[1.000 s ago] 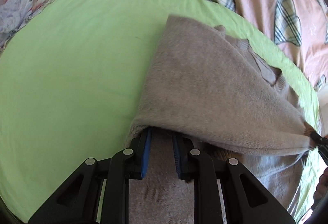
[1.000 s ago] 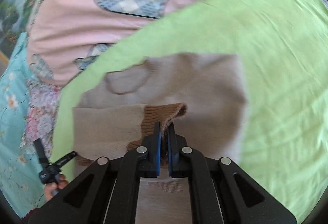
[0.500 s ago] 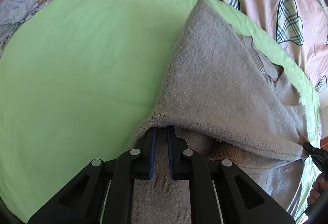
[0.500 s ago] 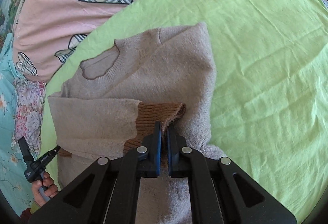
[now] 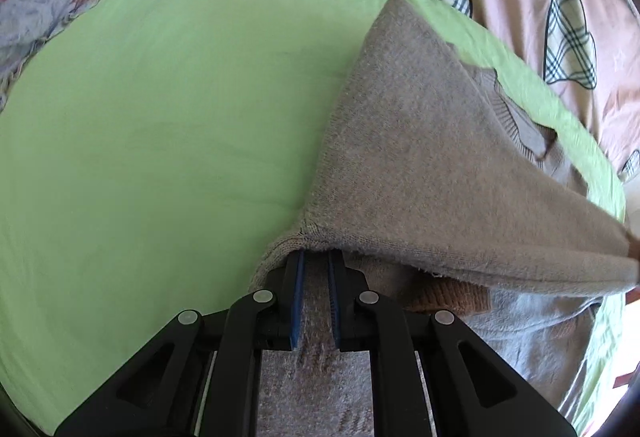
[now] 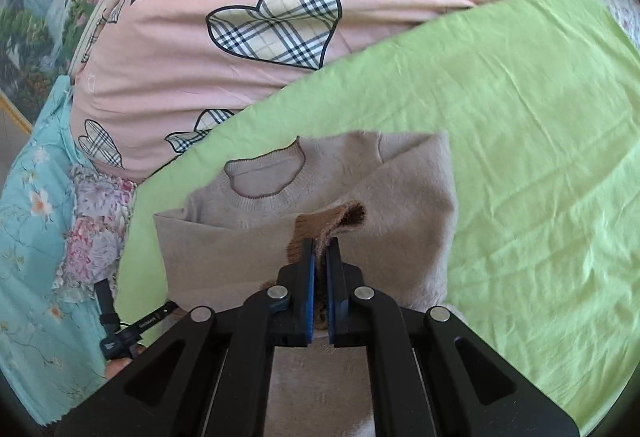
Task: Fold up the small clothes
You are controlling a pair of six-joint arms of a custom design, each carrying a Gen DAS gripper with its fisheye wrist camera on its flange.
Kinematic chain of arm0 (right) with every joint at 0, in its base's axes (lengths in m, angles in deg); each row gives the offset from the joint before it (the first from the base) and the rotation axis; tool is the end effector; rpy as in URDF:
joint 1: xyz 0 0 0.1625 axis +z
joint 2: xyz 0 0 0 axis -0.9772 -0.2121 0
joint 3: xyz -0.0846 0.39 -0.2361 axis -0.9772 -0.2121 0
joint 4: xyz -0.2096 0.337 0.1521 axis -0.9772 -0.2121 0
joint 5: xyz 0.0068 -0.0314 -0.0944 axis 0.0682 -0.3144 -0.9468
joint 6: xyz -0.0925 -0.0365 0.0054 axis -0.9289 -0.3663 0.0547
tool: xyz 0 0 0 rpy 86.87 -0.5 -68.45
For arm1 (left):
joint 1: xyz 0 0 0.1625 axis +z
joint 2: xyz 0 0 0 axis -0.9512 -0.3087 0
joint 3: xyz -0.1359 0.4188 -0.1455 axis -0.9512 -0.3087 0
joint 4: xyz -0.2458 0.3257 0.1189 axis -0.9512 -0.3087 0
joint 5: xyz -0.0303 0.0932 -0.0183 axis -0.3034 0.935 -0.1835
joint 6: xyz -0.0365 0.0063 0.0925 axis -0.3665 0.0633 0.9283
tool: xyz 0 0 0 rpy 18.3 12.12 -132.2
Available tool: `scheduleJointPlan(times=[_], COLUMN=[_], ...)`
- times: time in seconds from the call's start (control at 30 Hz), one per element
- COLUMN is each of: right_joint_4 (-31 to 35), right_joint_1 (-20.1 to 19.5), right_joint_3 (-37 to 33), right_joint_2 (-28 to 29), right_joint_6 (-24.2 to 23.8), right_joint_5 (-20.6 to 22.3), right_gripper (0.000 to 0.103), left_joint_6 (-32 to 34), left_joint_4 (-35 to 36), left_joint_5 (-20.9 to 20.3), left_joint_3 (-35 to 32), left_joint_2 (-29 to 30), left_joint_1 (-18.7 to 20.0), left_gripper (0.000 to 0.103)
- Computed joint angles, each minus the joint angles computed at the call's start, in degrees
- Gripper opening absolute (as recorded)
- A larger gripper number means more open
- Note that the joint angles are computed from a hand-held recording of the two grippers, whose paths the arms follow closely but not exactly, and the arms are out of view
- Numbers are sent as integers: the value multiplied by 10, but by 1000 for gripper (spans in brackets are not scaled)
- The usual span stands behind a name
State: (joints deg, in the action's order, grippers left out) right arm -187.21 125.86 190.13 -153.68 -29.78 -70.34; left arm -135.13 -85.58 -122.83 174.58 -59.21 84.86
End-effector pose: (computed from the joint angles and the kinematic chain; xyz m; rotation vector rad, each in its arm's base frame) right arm -0.0736 -0.3072 0.4451 0.2205 -2.5994 0.8685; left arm -0.2665 -0.2603 -0.0576 -0.3594 2.3366 -0.8522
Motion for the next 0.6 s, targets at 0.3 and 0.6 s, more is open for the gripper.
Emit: scheduleJointPlan(times=[0.3, 0.6], right_joint_4=[-95, -107], right_joint_1=[-33, -25], right_joint_3=[16, 19], right_joint_2=[87, 91], right_joint_6=[5, 4], right_joint_5=[-83, -81], right_gripper=[5, 5], left_joint_6=[11, 89], left_joint_4=[-12, -79], left_joint_5=[-11, -29], left_joint_3=[8, -20], left_joint_2=[-2, 27], left_joint_1=[-13, -67], left_gripper=[11, 14])
